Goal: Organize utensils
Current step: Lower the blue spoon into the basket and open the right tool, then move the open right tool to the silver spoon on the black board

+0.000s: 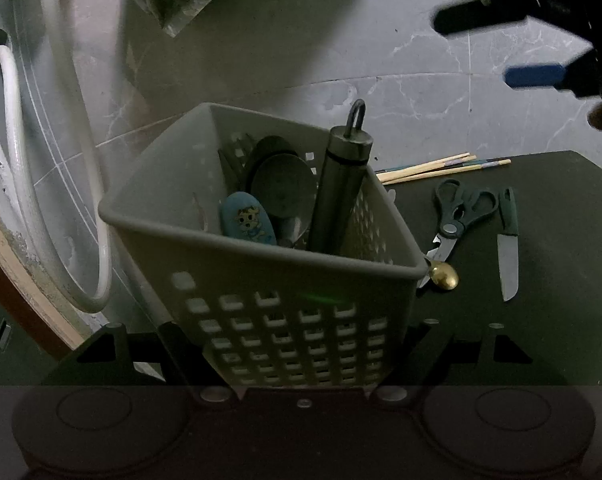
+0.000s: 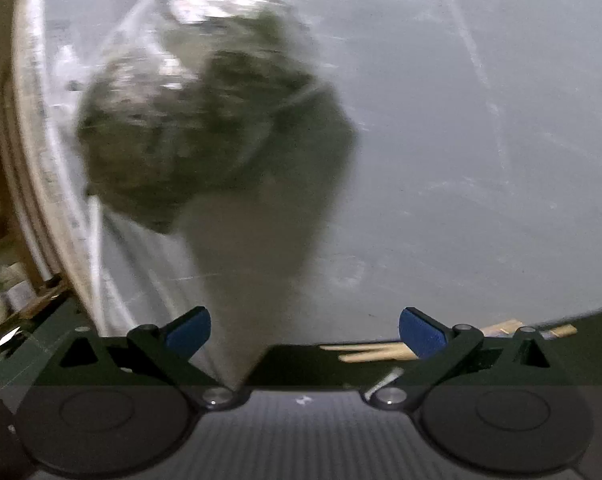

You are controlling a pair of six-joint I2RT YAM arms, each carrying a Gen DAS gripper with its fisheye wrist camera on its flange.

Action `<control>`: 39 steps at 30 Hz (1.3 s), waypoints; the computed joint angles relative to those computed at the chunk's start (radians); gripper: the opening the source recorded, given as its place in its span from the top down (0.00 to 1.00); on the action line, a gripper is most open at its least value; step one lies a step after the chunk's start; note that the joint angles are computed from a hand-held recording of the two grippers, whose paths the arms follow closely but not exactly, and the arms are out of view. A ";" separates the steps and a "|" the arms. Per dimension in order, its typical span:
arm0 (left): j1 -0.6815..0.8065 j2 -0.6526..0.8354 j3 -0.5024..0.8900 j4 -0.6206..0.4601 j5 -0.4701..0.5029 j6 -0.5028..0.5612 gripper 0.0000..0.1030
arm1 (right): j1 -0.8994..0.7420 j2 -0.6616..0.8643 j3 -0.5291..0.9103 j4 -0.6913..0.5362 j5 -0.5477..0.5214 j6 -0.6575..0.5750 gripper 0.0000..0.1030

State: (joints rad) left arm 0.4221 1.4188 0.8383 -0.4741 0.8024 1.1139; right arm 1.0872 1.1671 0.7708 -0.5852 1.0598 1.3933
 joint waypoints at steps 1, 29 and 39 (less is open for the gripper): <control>0.000 0.000 -0.001 0.002 0.000 -0.001 0.21 | 0.005 0.008 0.009 -0.063 -0.003 0.069 0.00; -0.028 -0.056 -0.028 0.023 -0.061 -0.064 0.21 | 0.105 0.112 -0.045 -0.337 -0.321 0.581 0.00; -0.024 -0.066 -0.034 0.034 -0.077 -0.085 0.21 | 0.041 0.132 -0.074 -0.225 -0.366 0.324 0.00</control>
